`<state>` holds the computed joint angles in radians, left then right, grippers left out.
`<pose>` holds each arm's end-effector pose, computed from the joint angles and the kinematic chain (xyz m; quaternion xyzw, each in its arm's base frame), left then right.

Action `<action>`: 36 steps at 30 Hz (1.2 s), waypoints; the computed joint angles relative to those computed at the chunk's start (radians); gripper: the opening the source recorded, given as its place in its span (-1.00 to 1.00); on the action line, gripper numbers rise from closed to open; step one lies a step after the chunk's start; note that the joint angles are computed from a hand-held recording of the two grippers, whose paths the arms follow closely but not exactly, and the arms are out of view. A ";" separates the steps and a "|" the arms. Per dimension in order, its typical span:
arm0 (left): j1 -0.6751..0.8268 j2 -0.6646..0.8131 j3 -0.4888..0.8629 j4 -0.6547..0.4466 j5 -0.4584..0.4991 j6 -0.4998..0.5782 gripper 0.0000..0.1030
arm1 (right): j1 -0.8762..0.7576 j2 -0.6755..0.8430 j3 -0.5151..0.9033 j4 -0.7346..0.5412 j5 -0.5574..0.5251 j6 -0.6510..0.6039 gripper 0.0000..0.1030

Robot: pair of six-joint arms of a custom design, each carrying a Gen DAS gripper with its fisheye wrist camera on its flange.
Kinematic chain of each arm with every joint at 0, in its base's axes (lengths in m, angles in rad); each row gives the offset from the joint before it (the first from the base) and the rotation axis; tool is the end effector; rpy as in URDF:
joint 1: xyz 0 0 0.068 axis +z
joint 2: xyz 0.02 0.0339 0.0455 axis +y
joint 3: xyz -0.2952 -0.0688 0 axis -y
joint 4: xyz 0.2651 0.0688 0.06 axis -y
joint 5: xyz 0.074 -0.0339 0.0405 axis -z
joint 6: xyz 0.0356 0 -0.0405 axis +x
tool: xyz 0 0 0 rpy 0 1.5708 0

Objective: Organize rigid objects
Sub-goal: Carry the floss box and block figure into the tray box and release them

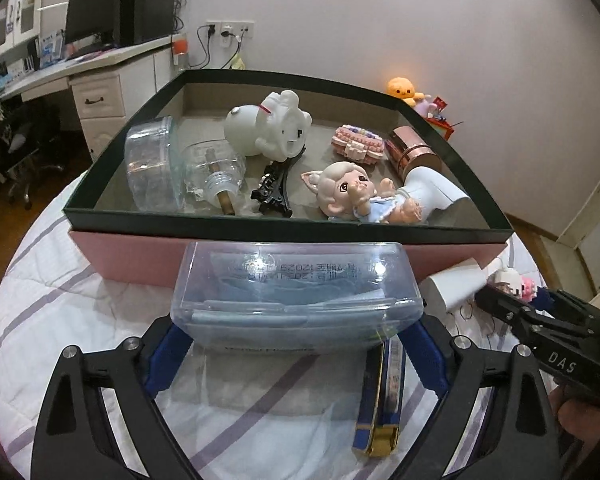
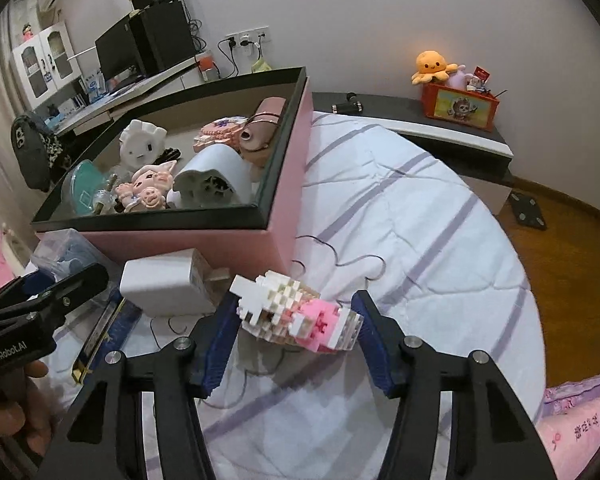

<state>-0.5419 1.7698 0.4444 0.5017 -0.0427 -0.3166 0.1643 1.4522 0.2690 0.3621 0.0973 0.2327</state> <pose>0.2367 -0.1407 0.0799 0.0969 0.9258 -0.1338 0.3400 0.2131 0.0318 0.1038 0.0496 0.9283 0.0277 0.3674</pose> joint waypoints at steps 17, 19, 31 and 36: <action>0.039 -0.422 -0.195 -0.137 -0.002 0.034 0.82 | 0.219 -0.461 -0.048 -0.341 0.145 0.128 0.12; 0.066 -0.495 -0.201 -0.191 0.009 0.053 0.82 | 0.273 -0.479 -0.022 -0.373 0.178 0.138 0.12; 0.204 -0.529 -0.007 -0.288 0.082 0.163 0.83 | 0.265 -0.270 0.248 -0.334 0.130 0.021 0.12; 0.204 -0.353 0.133 -0.262 0.081 0.181 0.83 | 0.179 -0.112 0.365 -0.301 0.047 -0.004 0.12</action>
